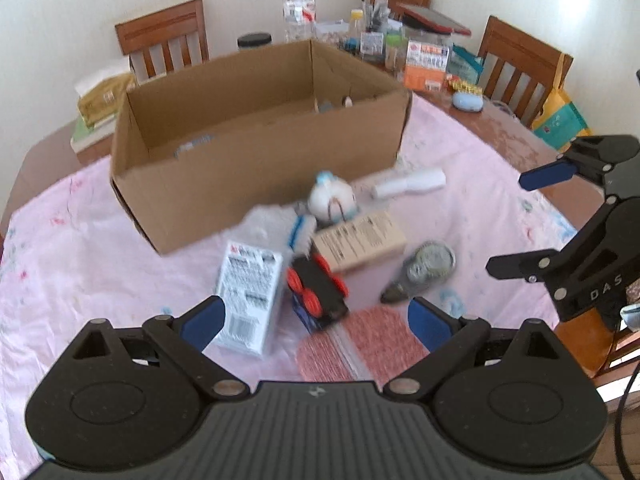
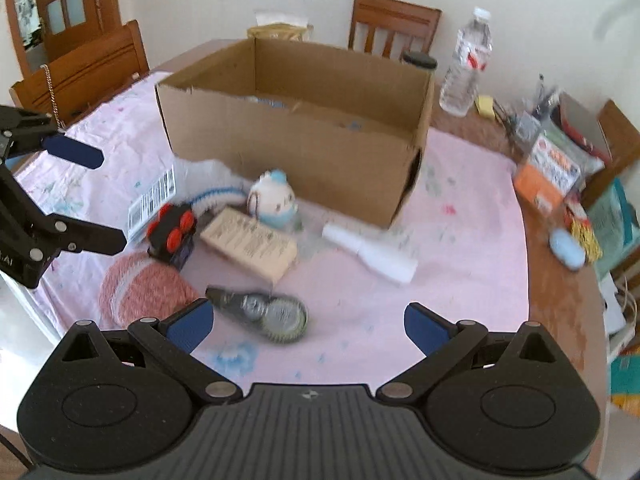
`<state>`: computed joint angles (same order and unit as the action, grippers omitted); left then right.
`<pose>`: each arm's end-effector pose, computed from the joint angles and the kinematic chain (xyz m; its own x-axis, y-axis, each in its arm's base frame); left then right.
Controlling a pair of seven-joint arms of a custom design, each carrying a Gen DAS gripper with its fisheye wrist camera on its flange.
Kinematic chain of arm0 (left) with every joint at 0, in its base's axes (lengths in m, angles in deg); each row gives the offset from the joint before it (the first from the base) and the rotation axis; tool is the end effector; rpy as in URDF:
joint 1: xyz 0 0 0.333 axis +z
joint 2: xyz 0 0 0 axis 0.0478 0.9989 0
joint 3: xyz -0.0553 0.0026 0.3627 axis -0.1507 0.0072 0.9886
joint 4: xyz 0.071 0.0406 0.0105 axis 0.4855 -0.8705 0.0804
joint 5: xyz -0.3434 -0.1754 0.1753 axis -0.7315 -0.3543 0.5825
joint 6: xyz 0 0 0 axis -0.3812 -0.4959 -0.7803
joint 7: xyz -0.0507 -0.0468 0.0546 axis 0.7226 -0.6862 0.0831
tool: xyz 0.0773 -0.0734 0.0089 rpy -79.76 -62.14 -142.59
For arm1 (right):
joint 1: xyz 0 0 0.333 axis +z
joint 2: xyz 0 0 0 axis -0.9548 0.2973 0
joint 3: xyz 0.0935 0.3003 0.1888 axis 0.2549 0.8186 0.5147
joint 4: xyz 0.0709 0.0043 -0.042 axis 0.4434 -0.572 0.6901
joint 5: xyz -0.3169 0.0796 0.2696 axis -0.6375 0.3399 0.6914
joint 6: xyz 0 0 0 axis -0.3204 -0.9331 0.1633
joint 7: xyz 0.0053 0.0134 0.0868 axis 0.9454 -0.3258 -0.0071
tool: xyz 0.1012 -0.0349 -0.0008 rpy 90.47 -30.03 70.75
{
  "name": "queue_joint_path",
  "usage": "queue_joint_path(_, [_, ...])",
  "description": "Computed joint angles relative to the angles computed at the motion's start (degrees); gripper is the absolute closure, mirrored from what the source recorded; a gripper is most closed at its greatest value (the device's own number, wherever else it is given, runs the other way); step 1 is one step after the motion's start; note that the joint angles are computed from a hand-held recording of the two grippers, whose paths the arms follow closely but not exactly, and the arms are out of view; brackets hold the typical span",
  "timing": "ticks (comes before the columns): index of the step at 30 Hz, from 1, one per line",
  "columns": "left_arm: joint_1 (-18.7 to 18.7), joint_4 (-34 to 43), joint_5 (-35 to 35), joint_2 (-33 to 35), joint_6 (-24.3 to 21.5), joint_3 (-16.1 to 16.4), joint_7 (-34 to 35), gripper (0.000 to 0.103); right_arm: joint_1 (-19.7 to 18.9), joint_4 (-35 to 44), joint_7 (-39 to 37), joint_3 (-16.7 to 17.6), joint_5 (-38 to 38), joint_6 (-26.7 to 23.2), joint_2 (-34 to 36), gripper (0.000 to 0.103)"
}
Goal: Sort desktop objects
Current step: 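Withdraw both tools from the box back over the table items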
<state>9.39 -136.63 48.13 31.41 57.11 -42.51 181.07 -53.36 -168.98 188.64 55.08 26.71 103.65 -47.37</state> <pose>0.7528 -0.0357 0.4952 -0.7795 -0.6262 -0.0147 -0.4981 0.6340 -0.5916 0.6386 0.2517 0.4945 -0.0785 -0.9960 0.0430 -0.8012 0.0373 -0.5972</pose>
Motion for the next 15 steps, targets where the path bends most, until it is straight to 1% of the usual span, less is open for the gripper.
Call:
queue_joint_path(2, [-0.1,-1.9,0.1,-0.8,1.3,0.1,0.4,0.005,0.5,-0.1,0.9,0.1,0.0,-1.5,0.0,0.0])
queue_joint_path(3, [-0.4,-3.2,0.2,-1.4,2.8,0.2,0.2,0.005,0.5,-0.5,0.9,0.2,0.0,-1.4,-0.3,0.0])
queue_joint_path(5, [-0.8,-4.5,0.3,-1.9,3.6,0.4,-1.2,0.005,0.2,-1.3,-0.2,0.5,0.5,-0.5,-0.7,0.0])
queue_joint_path(8, [-1.4,-6.0,0.4,-2.3,4.6,0.8,-4.7,0.005,-0.4,-1.8,-2.2,0.7,2.0,0.2,-0.8,0.0])
queue_joint_path(11, [-2.5,-8.2,1.3,-2.8,7.9,1.3,-9.0,0.005,-1.1,-2.2,-4.0,0.7,3.9,1.3,-0.7,0.0])
queue_joint_path(15, [-3.6,-11.2,2.1,-3.6,12.3,1.4,-15.1,0.005,-2.4,-4.0,-7.1,0.8,6.6,5.0,-1.0,0.0])
